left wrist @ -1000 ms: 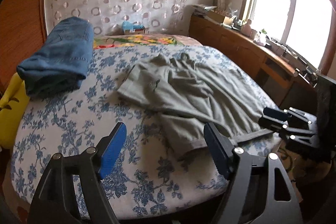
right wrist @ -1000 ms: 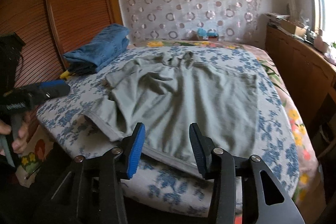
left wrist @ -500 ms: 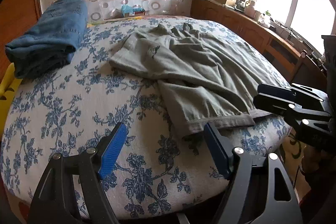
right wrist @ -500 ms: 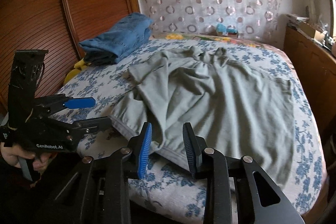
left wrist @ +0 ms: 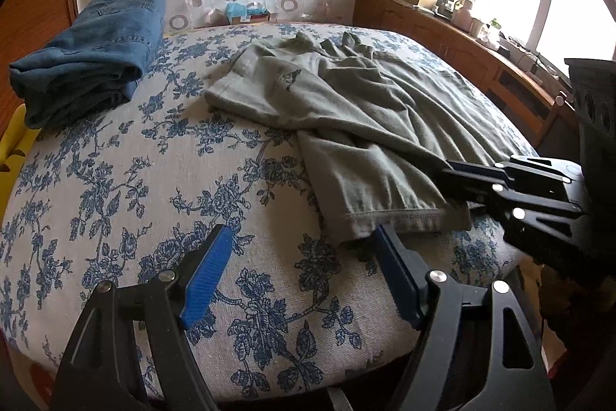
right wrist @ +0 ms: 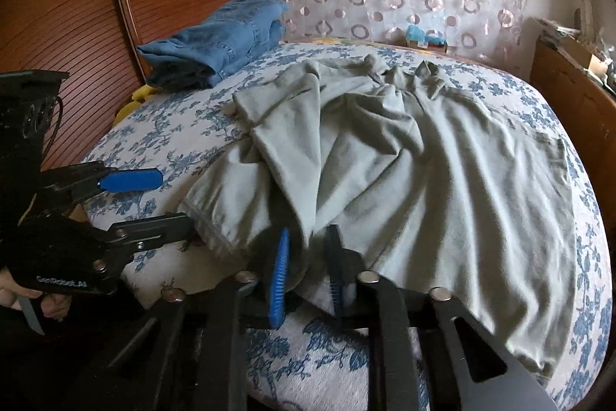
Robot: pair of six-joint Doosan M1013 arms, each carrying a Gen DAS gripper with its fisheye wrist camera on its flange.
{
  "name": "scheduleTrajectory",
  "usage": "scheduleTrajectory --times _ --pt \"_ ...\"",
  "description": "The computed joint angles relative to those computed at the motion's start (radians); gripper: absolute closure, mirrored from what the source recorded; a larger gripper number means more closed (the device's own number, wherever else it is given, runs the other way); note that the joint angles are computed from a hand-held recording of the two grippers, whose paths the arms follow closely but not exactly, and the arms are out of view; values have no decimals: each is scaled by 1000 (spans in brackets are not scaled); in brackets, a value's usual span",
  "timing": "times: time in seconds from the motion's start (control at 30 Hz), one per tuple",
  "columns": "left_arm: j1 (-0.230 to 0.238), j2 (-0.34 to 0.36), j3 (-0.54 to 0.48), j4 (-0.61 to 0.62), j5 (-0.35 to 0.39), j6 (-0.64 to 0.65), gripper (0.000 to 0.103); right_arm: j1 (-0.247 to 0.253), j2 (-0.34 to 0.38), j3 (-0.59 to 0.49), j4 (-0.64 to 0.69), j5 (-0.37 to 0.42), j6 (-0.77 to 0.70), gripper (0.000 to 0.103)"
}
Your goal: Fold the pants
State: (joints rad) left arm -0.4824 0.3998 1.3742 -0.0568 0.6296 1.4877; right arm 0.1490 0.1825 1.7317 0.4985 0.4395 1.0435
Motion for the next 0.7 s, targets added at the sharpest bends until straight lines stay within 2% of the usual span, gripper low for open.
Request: scheduleTrajectory --times 0.1,0.37,0.57,0.7 --pt "1 -8 8 -5 -20 3 26 -4 -6 5 48 -17 -53 100" --pt "-1 -28 21 -4 -60 -3 26 -18 -54 43 180 -109 -181 101" --pt "-4 -37 23 -12 -79 1 26 -33 -100 79 202 -162 -205 101" --pt "-8 -40 21 -20 -85 12 26 -42 -129 104 158 -188 -167 101"
